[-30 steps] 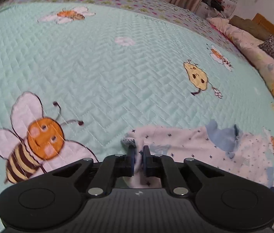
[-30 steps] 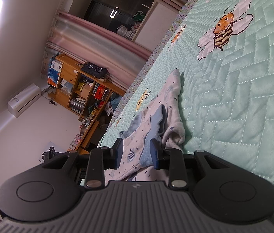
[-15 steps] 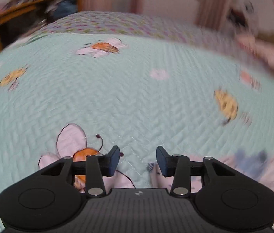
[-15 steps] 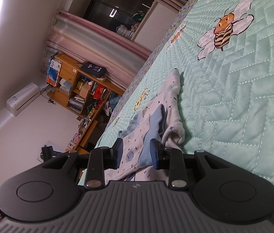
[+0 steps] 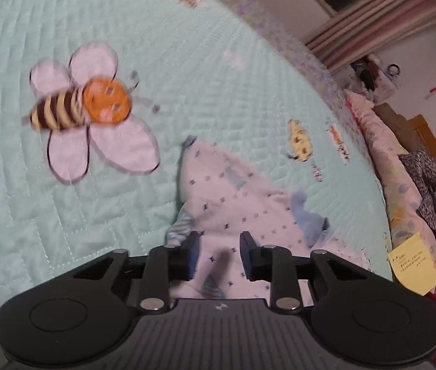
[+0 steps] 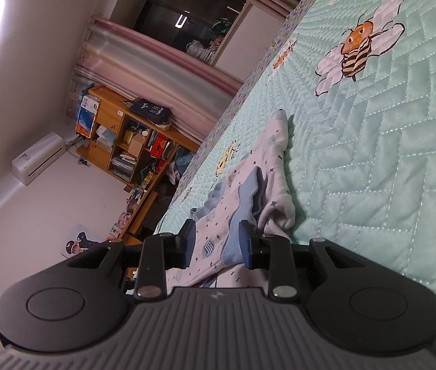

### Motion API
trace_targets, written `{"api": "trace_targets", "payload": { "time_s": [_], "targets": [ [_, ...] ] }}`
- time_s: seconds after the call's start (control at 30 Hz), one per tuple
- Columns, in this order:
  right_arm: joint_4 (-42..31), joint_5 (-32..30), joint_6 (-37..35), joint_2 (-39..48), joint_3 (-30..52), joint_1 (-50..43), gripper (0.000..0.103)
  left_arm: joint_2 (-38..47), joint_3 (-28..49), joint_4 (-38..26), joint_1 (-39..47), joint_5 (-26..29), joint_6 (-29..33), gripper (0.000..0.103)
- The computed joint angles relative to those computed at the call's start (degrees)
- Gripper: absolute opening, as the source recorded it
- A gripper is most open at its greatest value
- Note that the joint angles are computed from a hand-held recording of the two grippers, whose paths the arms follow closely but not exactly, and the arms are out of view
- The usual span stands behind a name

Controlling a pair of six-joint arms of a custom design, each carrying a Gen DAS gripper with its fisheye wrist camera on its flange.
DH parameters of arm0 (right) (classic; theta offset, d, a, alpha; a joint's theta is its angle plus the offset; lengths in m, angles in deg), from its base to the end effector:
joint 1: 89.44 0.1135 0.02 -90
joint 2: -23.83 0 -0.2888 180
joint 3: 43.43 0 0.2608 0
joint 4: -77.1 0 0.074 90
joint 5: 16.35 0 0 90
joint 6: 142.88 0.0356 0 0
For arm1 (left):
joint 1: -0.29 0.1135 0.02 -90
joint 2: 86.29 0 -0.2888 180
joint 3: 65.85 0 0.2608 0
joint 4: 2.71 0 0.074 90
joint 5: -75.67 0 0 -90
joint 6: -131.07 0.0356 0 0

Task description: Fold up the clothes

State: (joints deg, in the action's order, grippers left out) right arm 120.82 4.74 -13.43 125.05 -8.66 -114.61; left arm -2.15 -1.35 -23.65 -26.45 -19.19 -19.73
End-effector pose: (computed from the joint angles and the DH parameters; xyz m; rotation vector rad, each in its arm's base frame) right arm 0.2499 -0.0807 0.1242 0.2589 1.8963 1.3293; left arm 0.2865 -0.1410 0.2419 -0.7402 2.2582 -0.6835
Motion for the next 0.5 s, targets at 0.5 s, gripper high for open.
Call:
{"api": "trace_targets", "payload": {
  "time_s": [0.5],
  "targets": [
    [0.49,-0.11,0.43,0.05,-0.09,0.0,0.033,-1.61,2.88,-8.1,-7.46,-10.13,-2.63,0.064]
  ]
}}
